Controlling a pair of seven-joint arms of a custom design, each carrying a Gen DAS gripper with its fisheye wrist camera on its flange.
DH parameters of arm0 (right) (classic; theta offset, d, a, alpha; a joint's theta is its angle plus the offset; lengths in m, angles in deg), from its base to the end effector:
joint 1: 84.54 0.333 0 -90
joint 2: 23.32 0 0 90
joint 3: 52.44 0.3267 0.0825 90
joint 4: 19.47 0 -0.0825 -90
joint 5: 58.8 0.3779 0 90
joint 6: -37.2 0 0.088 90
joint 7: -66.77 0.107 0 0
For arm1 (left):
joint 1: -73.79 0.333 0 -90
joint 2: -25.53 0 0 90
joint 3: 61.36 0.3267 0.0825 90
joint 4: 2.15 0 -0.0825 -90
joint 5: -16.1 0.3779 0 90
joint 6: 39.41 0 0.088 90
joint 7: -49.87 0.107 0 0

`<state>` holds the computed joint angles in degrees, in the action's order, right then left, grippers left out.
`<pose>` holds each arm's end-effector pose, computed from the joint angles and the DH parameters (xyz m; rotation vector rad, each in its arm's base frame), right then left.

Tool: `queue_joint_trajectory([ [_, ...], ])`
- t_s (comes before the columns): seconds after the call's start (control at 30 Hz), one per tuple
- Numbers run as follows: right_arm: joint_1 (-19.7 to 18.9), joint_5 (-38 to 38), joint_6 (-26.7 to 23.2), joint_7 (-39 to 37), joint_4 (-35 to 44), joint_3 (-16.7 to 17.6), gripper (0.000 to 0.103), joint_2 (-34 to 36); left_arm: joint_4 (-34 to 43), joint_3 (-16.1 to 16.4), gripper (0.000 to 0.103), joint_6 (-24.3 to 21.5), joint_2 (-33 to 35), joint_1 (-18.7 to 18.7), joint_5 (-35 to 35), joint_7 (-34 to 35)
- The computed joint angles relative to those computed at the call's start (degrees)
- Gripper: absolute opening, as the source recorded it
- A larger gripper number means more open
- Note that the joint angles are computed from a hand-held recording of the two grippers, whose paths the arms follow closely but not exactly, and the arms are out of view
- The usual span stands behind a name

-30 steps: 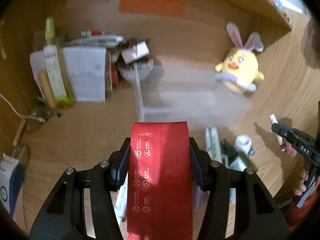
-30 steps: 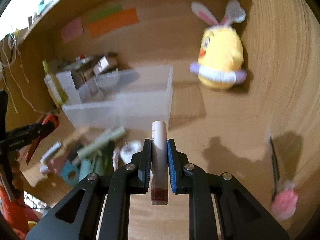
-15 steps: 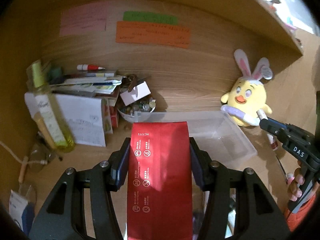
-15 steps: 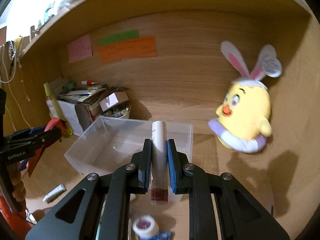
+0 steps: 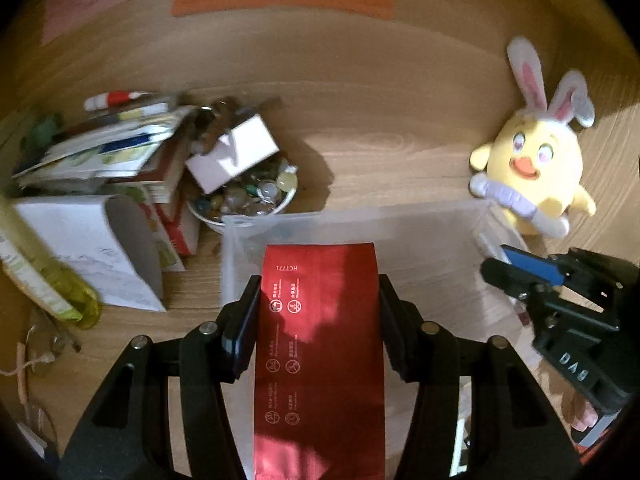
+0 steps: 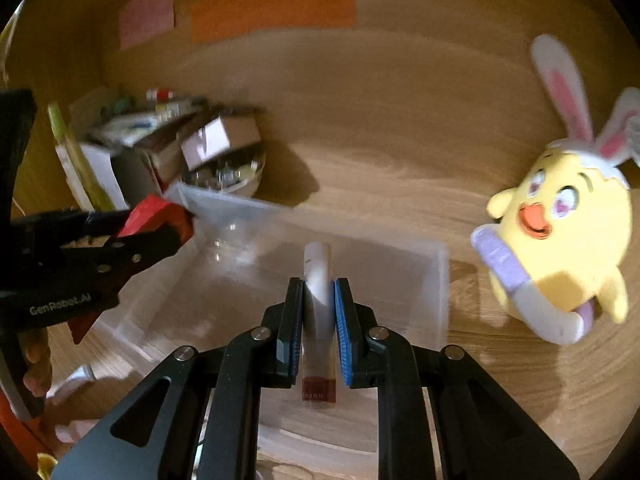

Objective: Organize objects
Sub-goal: 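Carry the red pouch and lipstick tube into the clear bin and release both, then grasp the white toothpaste tube with the left tool while the right tool grasps the tape roll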

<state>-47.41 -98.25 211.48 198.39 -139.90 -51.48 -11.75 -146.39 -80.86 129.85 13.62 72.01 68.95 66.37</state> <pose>0.4485 0.4130 0.4122 -2.1511 1.1382 -0.4744 0.4145 -0.2212 0.4148 -1.8417 1.7800 -0.7531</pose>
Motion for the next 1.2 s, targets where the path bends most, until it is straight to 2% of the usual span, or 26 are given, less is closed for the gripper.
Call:
queue_joint_trajectory([
  [0.13, -2.1, 6.3, -3.3, -7.7, 2.0, 3.3, 0.014, 2.6, 2.9, -0.3, 0.054, -3.7, 3.3, -1.9, 1.0, 1.6],
  [0.33, -2.6, 12.8, -5.3, -13.9, 3.1, 4.4, 0.014, 4.3, 4.3, 2.6, 0.054, -4.3, 5.9, -6.0, -2.3, 6.7],
  [0.5, -1.6, 14.7, -6.0, -15.2, 2.8, 3.5, 0.014, 4.0, 4.1, 3.8, 0.056, -3.6, 5.6, -6.9, -3.6, 8.1],
  [0.6, -1.8, 16.2, -6.1, -15.9, 2.2, 3.9, 0.014, 3.3, 3.2, 3.7, 0.063, -2.7, 4.6, -6.7, -4.1, 8.3],
  [0.67, -1.5, 16.3, -6.0, -15.4, 1.8, 3.7, 0.017, 2.7, 2.3, 3.1, 0.068, -2.4, 3.2, -6.2, -3.3, 7.0],
  [0.7, -1.2, 15.8, -5.7, -14.8, 1.3, 3.3, 0.023, 2.2, 1.9, 2.7, 0.070, -2.2, 2.5, -5.8, -2.8, 6.4],
  [0.83, 1.7, 6.9, -3.7, -5.8, -1.7, -0.7, 0.045, -1.2, -0.8, 0.5, 0.079, -1.4, -1.8, -4.1, -1.1, 3.9],
  [1.0, 2.5, -10.2, -2.1, 9.9, -5.8, -2.8, 0.063, -7.1, -5.9, -2.7, 0.097, -0.6, -10.1, -1.6, -1.8, 2.2],
  [1.13, 0.6, -25.6, -0.8, 24.6, -9.0, -1.8, 0.079, -12.0, -10.9, -4.1, 0.099, -0.3, -17.4, -1.0, -5.6, 3.6],
  [1.2, -1.2, -31.8, 0.1, 30.8, -11.0, -0.4, 0.079, -14.6, -14.0, -4.1, 0.100, -0.7, -21.3, -1.7, -7.8, 4.7],
])
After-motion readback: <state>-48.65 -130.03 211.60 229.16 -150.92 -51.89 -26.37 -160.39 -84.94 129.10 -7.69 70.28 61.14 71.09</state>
